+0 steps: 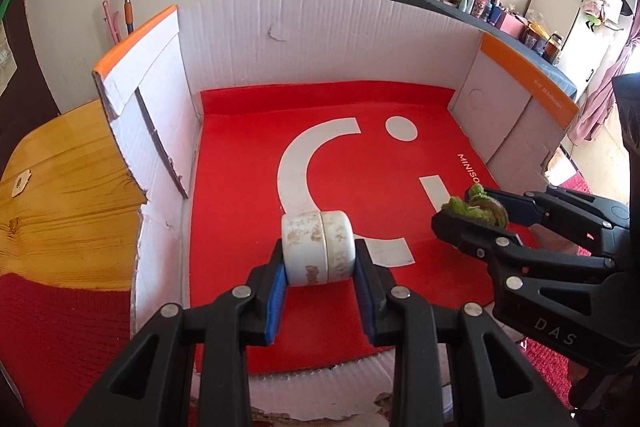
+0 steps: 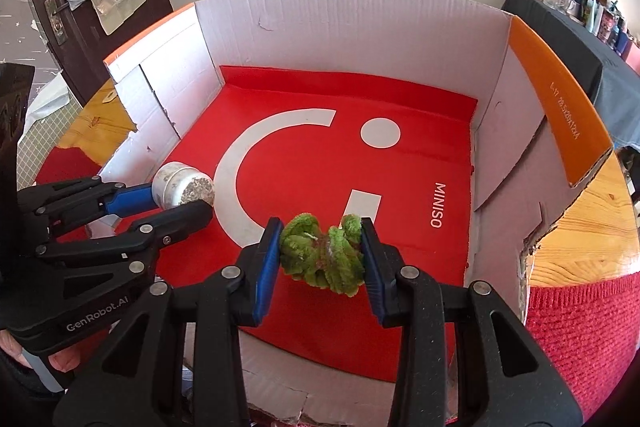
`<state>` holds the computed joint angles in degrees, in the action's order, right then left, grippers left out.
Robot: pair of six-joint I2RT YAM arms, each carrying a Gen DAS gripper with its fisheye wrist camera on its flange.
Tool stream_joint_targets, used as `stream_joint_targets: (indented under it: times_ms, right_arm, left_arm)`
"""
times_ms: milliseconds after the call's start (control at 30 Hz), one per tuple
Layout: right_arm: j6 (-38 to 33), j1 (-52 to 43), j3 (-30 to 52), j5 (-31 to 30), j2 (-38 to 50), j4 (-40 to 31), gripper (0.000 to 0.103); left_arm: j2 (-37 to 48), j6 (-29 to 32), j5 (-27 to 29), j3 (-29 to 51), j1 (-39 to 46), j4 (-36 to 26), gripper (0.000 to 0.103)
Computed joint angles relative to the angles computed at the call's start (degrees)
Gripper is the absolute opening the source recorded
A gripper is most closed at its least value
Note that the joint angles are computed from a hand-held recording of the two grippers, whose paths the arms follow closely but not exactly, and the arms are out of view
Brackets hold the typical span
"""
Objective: Organize objects
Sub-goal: 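Lower and release the white jar with the left tool while the right releases the green plush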
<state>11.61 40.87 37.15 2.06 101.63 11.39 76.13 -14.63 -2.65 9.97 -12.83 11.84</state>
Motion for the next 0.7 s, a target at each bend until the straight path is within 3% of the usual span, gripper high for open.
stream_joint_targets:
  times_ms: [700]
  right_arm:
    - [-0.8, 0.8, 3.8, 1.6, 4.5, -3.3, 0.038]
  left_arm:
    - [1.4, 0.4, 1.1, -0.2, 1.0, 1.0, 0.032]
